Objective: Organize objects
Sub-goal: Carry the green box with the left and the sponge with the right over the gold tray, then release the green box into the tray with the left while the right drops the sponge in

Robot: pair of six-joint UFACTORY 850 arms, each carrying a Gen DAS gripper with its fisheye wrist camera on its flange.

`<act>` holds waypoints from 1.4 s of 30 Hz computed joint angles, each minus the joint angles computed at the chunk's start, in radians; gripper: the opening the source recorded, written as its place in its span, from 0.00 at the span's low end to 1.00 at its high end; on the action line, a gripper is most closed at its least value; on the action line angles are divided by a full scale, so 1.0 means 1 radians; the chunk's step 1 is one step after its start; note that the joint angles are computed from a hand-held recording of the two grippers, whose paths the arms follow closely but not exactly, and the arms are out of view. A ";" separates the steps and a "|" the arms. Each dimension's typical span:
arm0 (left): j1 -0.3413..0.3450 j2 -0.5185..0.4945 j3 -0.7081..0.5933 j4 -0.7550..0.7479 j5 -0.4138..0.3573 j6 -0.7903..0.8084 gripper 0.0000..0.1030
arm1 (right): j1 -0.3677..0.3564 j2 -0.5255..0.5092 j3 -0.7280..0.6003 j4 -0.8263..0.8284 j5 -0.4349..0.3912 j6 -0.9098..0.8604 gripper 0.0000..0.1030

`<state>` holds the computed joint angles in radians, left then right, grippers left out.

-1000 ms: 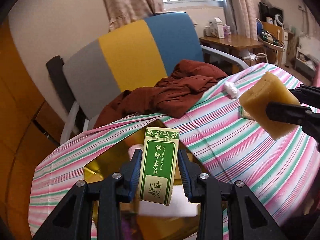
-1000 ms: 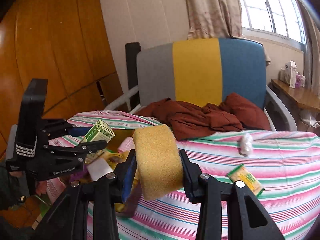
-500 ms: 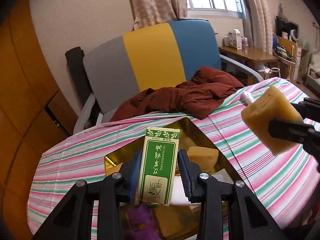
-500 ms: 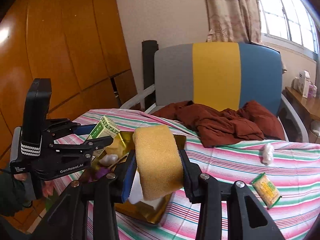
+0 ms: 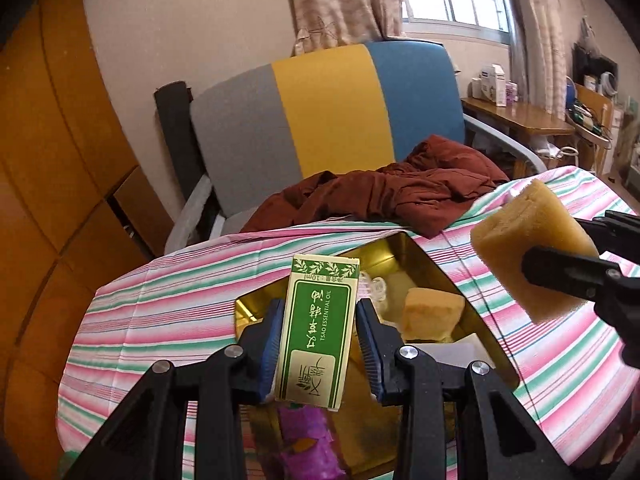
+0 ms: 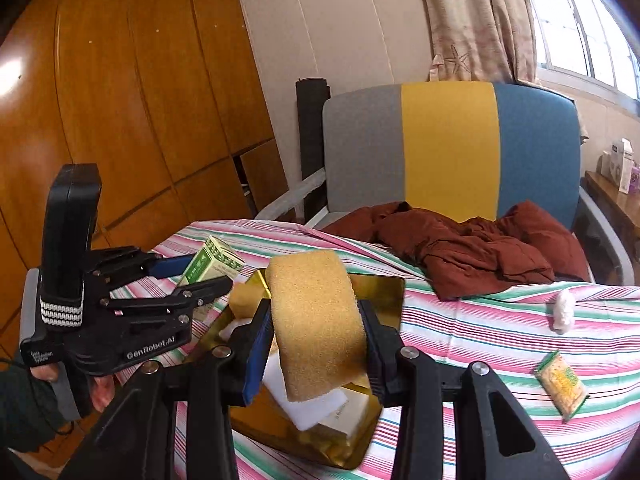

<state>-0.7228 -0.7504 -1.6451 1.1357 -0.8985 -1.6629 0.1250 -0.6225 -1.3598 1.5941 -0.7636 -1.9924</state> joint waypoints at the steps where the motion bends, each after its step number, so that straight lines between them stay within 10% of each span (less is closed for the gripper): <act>1: -0.002 0.003 0.005 0.003 -0.009 -0.006 0.36 | 0.006 0.001 0.002 0.006 0.009 -0.004 0.40; 29: 0.016 0.074 0.128 0.025 -0.077 -0.135 0.37 | 0.090 -0.003 -0.003 0.078 0.083 0.033 0.40; 40: 0.068 0.017 0.103 -0.115 0.026 -0.058 0.39 | 0.145 -0.113 -0.119 -0.180 0.262 0.310 0.42; 42: 0.080 -0.011 0.075 -0.168 0.031 -0.016 0.56 | 0.162 -0.143 -0.156 -0.320 0.302 0.431 0.44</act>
